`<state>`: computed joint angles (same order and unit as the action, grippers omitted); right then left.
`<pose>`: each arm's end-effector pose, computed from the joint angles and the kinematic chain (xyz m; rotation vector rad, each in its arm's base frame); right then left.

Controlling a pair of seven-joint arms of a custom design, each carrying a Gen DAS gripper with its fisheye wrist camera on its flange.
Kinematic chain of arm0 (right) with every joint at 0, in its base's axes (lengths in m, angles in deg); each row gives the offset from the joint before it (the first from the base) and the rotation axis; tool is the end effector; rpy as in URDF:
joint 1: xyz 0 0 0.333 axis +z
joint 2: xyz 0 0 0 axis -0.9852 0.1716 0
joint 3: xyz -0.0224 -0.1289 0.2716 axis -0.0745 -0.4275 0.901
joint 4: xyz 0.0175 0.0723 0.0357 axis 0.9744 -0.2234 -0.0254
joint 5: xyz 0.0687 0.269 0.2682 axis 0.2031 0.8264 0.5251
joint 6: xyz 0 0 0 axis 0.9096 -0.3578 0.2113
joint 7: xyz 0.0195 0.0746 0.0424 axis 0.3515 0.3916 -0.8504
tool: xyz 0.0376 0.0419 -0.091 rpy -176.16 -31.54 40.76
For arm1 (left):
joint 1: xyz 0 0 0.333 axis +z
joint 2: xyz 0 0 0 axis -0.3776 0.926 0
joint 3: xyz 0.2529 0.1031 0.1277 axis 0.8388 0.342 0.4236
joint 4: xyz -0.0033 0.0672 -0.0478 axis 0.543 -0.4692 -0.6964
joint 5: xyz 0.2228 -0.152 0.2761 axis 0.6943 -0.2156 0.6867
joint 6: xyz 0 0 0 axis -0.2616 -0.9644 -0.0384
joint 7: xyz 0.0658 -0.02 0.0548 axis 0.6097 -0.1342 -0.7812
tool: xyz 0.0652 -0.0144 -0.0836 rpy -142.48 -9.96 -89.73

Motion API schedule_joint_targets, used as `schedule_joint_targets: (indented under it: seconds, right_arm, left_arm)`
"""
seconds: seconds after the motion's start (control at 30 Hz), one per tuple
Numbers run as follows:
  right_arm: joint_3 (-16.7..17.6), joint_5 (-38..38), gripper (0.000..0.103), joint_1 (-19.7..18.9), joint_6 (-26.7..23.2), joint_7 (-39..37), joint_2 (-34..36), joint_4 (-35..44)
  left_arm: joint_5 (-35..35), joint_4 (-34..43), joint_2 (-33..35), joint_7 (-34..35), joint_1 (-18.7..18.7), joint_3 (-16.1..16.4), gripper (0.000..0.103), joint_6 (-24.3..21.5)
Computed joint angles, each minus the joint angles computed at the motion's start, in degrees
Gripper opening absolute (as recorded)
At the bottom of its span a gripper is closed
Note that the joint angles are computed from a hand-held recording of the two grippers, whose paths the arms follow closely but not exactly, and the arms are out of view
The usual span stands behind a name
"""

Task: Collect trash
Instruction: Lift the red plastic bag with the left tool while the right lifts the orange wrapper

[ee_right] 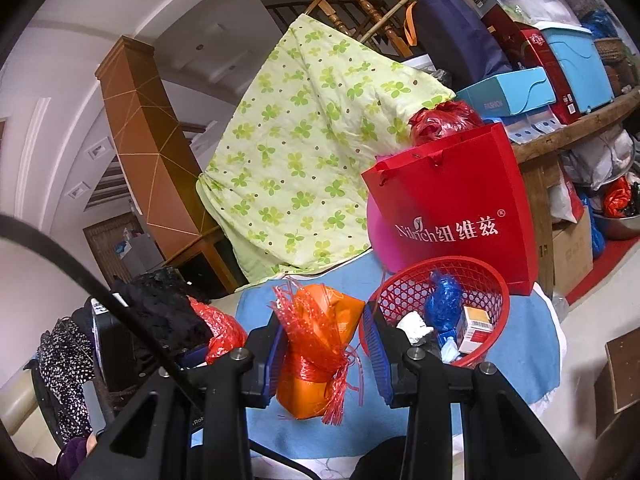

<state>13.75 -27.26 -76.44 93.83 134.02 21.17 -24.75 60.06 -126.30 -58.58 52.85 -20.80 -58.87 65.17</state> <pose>0.5301 0.2007 0.6632 -1.1180 1.4683 -0.5628 0.6327 -0.0698 0.6778 -1.0863 2.0282 -0.8095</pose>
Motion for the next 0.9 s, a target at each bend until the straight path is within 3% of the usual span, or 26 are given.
schedule_joint_targets:
  seconds: [0.9]
  right_arm:
    - [0.22, 10.88, 0.040, -0.93, 0.83, -6.91, -0.17, -3.72]
  left_arm:
    - [4.18, 1.36, 2.56, -2.87, -1.13, -0.89, 0.048, -2.07]
